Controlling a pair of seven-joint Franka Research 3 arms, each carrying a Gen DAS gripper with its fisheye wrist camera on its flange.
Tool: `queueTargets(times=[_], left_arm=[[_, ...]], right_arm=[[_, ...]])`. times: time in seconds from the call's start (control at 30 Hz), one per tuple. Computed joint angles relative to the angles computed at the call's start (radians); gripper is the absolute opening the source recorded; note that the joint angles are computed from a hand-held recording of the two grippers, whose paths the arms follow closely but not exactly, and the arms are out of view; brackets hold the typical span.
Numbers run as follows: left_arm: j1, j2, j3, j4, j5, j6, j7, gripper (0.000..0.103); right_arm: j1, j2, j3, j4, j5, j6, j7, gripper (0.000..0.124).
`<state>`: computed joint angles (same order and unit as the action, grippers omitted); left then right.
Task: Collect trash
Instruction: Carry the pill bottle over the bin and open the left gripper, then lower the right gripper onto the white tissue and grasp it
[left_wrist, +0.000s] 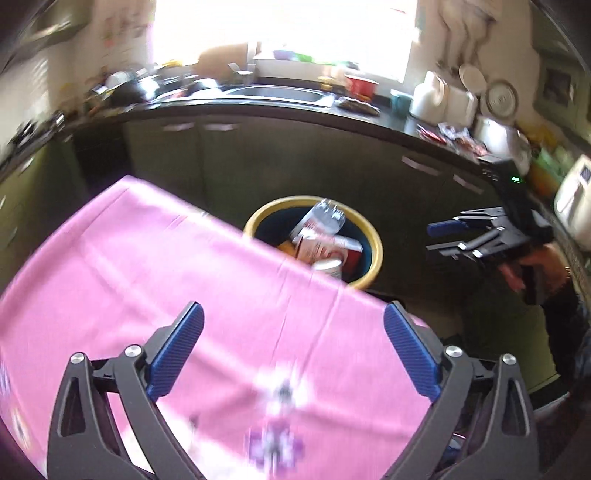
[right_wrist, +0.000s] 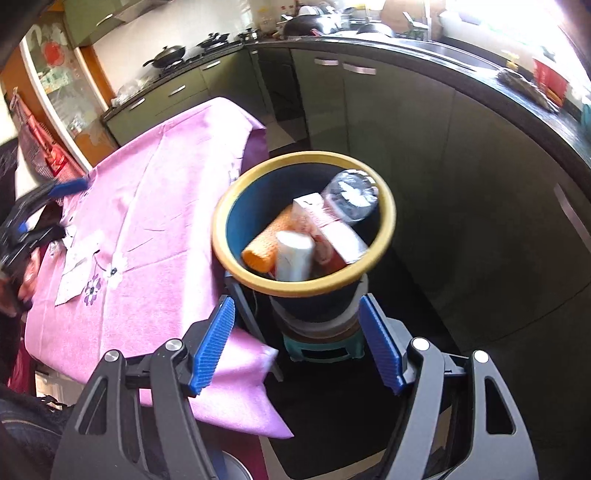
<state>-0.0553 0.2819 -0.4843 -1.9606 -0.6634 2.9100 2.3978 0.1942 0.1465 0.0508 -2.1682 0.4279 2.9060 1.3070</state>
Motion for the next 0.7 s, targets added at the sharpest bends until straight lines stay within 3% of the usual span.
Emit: queueTargets(times=[0.1, 0.23, 0.43, 0.6, 0.7], left_arm=[[0.069, -0.120, -0.034, -0.150, -0.204, 0.037, 0.099, 0.093], [0.063, -0.248, -0.001, -0.310, -0.423, 0.122, 0.202, 0.094], [0.005, -0.392, 0.103, -0.465, -0.733, 0.168, 0.334, 0.094], [-0.062, -0.466, 0.176, -0.536, -0.873, 0.225, 0.416, 0.094], [-0.100, -0.493, 0.218, -0.550, -0.948, 0.235, 0.477, 0.094]], right_arm=[[0.014, 0.035, 0.017, 0.055, -0.012, -0.033, -0.018, 0.069], [0.037, 0.102, 0.050, 0.162, -0.018, -0.095, -0.072, 0.069], [0.101, 0.287, 0.105, 0.445, -0.046, -0.242, -0.176, 0.069], [0.178, 0.470, 0.140, 0.726, -0.086, -0.398, -0.251, 0.069], [0.242, 0.567, 0.124, 0.875, -0.133, -0.480, -0.259, 0.069]])
